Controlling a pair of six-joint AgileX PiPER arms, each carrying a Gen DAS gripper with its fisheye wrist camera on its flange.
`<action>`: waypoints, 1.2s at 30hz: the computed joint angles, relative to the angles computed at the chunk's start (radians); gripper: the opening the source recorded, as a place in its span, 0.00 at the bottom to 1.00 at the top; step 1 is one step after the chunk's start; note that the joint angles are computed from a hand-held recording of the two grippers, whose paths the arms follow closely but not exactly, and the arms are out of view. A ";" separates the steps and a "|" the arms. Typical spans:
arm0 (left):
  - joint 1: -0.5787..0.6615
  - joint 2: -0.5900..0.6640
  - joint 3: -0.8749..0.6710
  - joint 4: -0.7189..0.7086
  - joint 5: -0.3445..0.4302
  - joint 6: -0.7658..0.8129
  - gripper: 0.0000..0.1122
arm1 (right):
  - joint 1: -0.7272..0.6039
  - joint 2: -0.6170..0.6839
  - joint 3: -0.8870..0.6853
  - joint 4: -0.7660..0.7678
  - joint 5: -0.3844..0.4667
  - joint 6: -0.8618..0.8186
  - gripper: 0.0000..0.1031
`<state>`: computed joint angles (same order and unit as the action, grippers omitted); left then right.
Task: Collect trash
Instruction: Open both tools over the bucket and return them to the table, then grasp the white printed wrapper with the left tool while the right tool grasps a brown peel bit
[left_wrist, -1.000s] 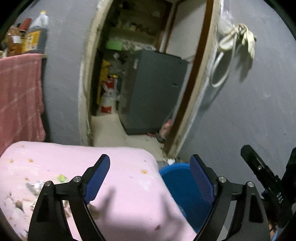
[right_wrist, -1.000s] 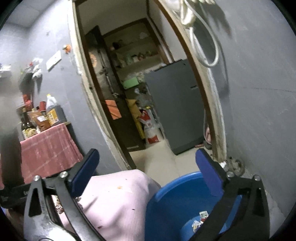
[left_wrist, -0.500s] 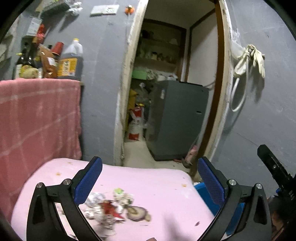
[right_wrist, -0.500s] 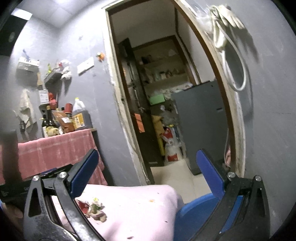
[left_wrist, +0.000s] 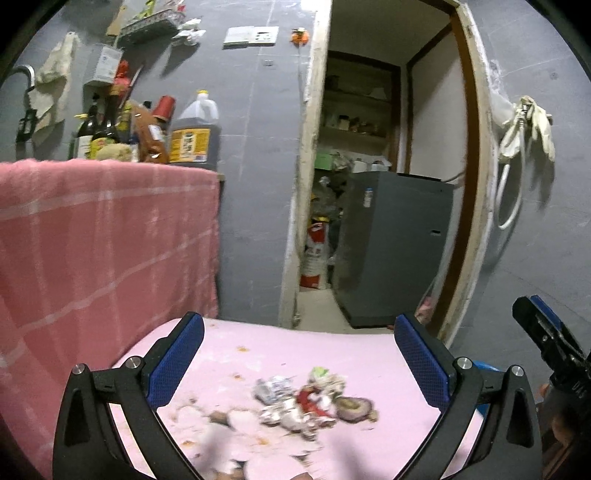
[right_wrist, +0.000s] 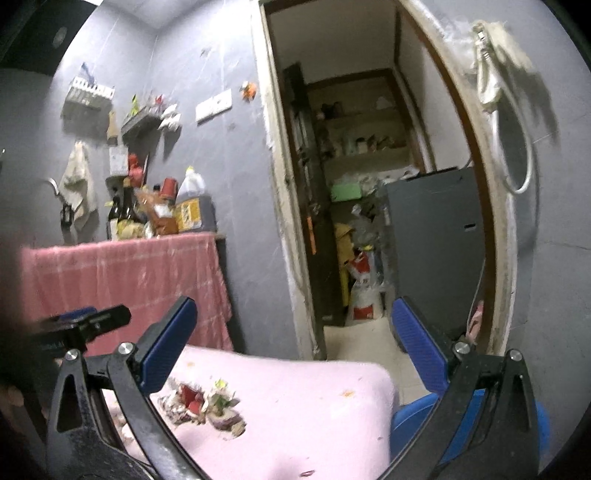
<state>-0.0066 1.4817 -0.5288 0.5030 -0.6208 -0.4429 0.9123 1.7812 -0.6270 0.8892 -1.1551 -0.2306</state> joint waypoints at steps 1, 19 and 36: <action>0.017 0.006 0.002 0.013 -0.002 -0.010 0.90 | -0.005 0.008 -0.005 -0.004 0.014 0.002 1.00; 0.101 0.166 -0.035 0.160 0.083 -0.053 0.90 | -0.075 0.082 -0.172 0.028 0.340 -0.143 0.98; 0.074 0.270 -0.207 0.782 0.199 -0.639 0.58 | -0.210 0.183 -0.339 -0.016 0.825 -0.208 0.46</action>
